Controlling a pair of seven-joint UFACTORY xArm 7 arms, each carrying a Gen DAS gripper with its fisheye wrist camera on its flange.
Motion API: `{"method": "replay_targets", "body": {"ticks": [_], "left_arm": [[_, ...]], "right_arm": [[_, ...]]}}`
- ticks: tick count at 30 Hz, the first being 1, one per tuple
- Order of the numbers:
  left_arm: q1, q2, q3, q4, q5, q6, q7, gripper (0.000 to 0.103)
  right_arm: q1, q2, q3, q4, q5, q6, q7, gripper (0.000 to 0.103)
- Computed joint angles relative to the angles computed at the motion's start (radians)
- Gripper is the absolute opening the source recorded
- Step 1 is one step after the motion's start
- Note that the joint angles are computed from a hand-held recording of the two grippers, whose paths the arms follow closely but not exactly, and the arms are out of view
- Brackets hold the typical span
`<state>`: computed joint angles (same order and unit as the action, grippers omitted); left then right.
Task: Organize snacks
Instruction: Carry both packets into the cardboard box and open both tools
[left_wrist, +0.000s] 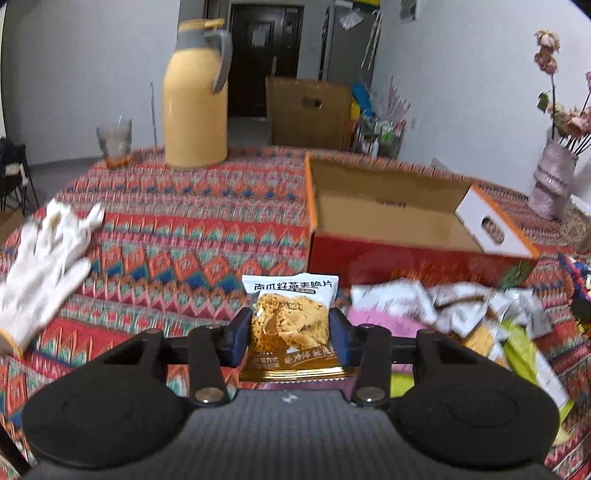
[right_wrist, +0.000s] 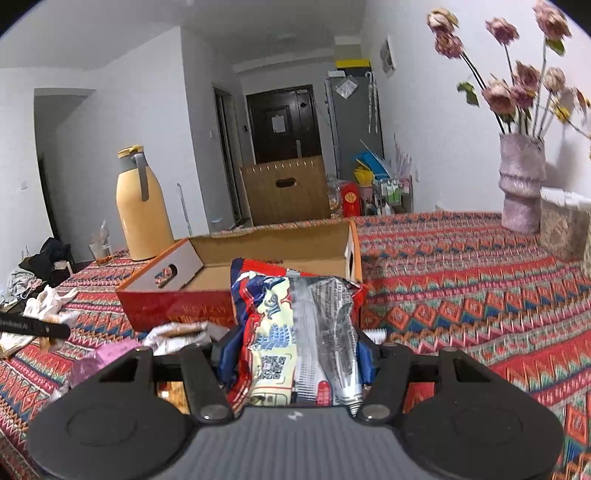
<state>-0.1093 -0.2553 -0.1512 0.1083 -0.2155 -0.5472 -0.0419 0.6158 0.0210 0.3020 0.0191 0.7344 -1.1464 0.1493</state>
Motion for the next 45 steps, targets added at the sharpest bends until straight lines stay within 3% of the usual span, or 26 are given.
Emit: {"method": "replay_targets", "body": {"ticks": [9,17,21,29,38,45], "left_arm": [[-0.003,0.032,-0.062,0.146,-0.077,0.006,0.076,0.045],[-0.041,0.165,-0.064,0.342,-0.174,0.026,0.175,0.045],[-0.091,0.255,-0.042,0.448,-0.264,0.031,0.256,0.045],[-0.204,0.437,0.070,0.627,-0.363,0.055,0.324,0.045],[-0.271,0.562,0.149,0.683,-0.363,0.022,0.305,0.045],[-0.234,0.582,0.135,0.668,-0.272,-0.026,0.230,0.045]], "right_arm": [[-0.101,-0.100,-0.046,0.113,-0.103,0.155,-0.173,0.059],[-0.203,-0.052,-0.092,0.279,-0.233,0.275,-0.220,0.059],[-0.224,0.010,-0.111,0.381,-0.254,0.338,-0.258,0.059],[-0.222,0.167,-0.161,0.576,-0.267,0.461,-0.303,0.059],[-0.190,0.285,-0.200,0.636,-0.291,0.421,-0.292,0.059],[-0.224,0.300,-0.202,0.628,-0.372,0.424,-0.235,0.059]]}}
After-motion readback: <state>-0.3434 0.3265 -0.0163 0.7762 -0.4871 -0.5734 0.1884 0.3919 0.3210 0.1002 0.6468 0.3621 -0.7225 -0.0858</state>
